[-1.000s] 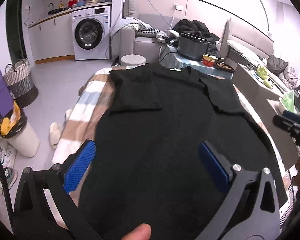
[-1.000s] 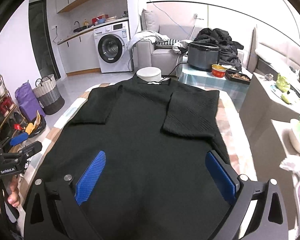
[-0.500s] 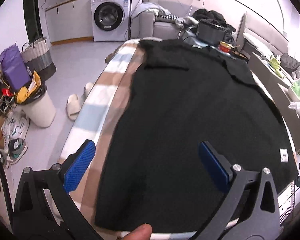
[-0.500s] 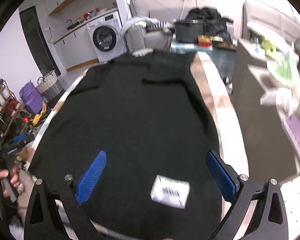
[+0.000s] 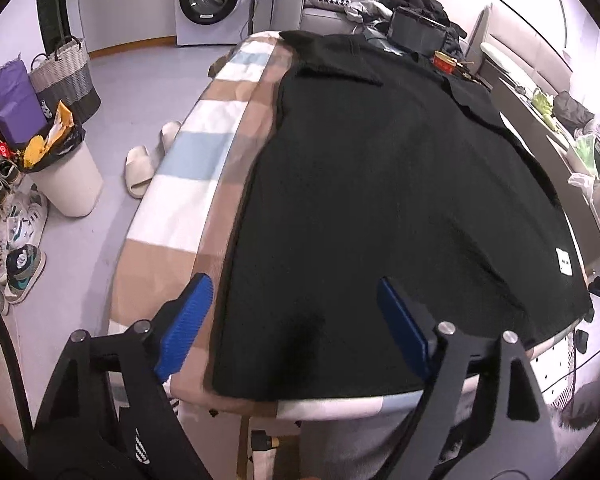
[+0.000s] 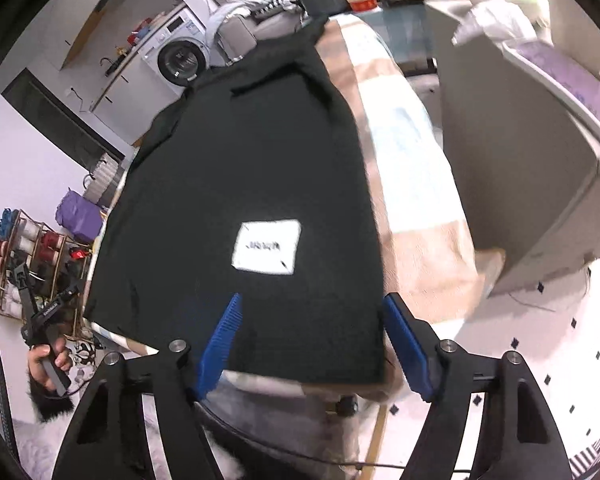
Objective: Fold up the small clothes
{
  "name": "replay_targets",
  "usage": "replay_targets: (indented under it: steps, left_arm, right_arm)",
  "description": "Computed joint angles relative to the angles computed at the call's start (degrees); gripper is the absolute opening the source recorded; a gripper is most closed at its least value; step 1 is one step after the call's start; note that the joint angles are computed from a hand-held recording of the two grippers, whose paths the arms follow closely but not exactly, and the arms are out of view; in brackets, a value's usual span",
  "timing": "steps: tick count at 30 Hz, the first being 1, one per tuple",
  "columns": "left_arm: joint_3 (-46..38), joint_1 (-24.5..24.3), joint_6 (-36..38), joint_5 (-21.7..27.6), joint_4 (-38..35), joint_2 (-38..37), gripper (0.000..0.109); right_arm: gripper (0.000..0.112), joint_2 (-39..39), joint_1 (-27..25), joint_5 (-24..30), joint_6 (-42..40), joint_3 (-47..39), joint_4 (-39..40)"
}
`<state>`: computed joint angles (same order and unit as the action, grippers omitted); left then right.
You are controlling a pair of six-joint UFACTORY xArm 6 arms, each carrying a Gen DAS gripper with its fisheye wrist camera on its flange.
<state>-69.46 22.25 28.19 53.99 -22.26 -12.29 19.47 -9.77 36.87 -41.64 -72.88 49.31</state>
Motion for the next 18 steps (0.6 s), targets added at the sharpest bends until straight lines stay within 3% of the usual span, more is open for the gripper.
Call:
replay_targets:
  steps: [6,10,13,16,18]
  left_arm:
    - [-0.2,0.8,-0.8,0.0,0.3,0.1,0.083]
    - [-0.1,0.8,-1.4,-0.4,0.3,0.1,0.083]
    - [-0.3,0.7,-1.3,0.1,0.4,0.1,0.083]
    - [-0.1,0.5,-1.1,0.8,0.4,0.1,0.083]
    - [-0.1,0.4,-1.3,1.4,0.5,0.4,0.083]
  right_arm:
    - [0.068,0.9,-1.5,3.2,-0.3,-1.0,2.4]
    - [0.067,1.3,-2.3,10.0,-4.2,-2.4,8.5]
    - [0.065,1.2,-2.0,10.4,-3.6,-2.5,8.9]
    - [0.054,1.3,-1.7,8.9,-0.9,-2.4,6.8]
    - [0.04,1.5,-1.7,8.4,0.6,-2.5,5.5]
